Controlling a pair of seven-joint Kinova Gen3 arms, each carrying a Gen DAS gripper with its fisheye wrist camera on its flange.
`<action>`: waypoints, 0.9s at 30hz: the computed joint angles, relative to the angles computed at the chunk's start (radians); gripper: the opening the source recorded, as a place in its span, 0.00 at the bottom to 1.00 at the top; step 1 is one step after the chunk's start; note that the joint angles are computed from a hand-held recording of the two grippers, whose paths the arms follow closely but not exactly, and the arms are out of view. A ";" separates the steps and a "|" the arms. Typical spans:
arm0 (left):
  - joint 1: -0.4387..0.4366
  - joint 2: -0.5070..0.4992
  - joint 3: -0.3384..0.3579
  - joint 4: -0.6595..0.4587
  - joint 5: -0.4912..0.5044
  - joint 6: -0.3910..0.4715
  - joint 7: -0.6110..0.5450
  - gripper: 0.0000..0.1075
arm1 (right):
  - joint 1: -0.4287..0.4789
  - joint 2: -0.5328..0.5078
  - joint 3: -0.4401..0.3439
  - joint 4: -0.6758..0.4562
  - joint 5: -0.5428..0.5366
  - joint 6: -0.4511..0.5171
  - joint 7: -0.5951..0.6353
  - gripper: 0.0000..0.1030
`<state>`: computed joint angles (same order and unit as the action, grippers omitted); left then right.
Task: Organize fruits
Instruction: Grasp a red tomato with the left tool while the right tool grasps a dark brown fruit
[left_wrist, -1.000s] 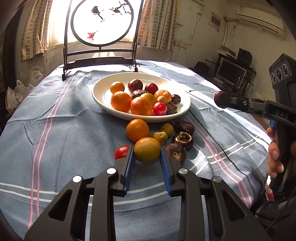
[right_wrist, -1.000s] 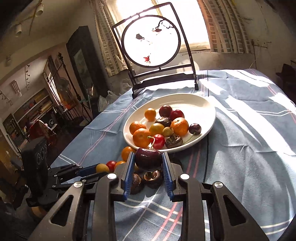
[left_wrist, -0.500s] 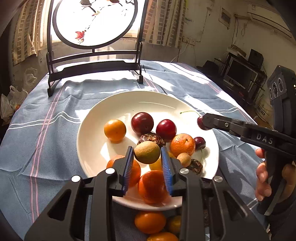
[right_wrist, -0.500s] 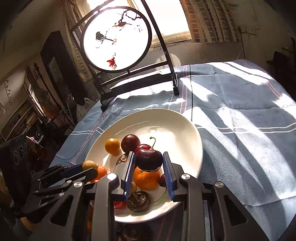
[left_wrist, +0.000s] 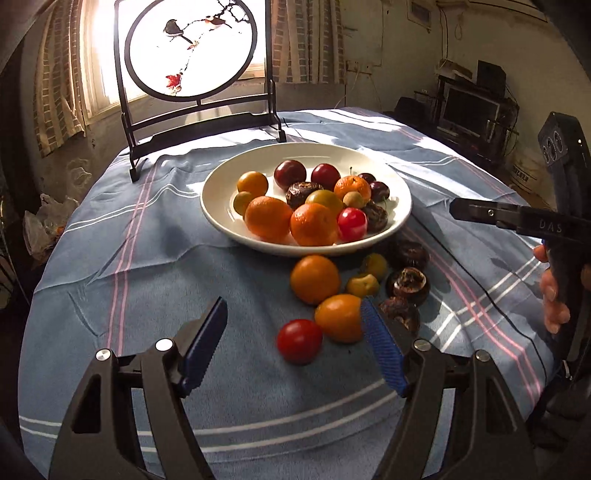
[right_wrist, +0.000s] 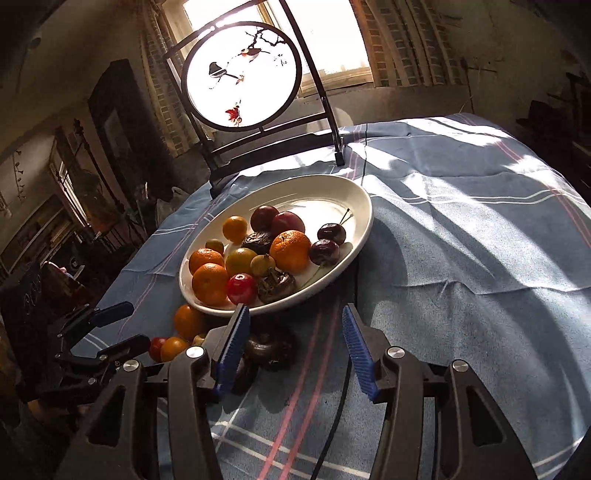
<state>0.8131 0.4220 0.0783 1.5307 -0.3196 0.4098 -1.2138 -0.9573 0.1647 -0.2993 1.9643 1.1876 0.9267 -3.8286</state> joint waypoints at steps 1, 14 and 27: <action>0.005 -0.004 -0.003 0.009 -0.003 0.012 0.001 0.67 | -0.006 0.002 -0.003 0.006 0.009 0.000 -0.015 0.51; -0.026 0.062 0.058 -0.091 0.012 0.139 -0.089 0.44 | 0.033 -0.030 -0.018 0.076 0.077 -0.080 -0.152 0.52; -0.090 0.021 0.089 -0.001 0.188 0.029 -0.250 0.24 | 0.051 0.007 -0.028 -0.014 -0.049 -0.122 0.121 0.52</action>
<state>0.7228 0.4432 0.1674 1.5297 -0.1313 0.4390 -1.4635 -0.9061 0.1717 -0.3269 1.9506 1.1385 0.8052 -3.7071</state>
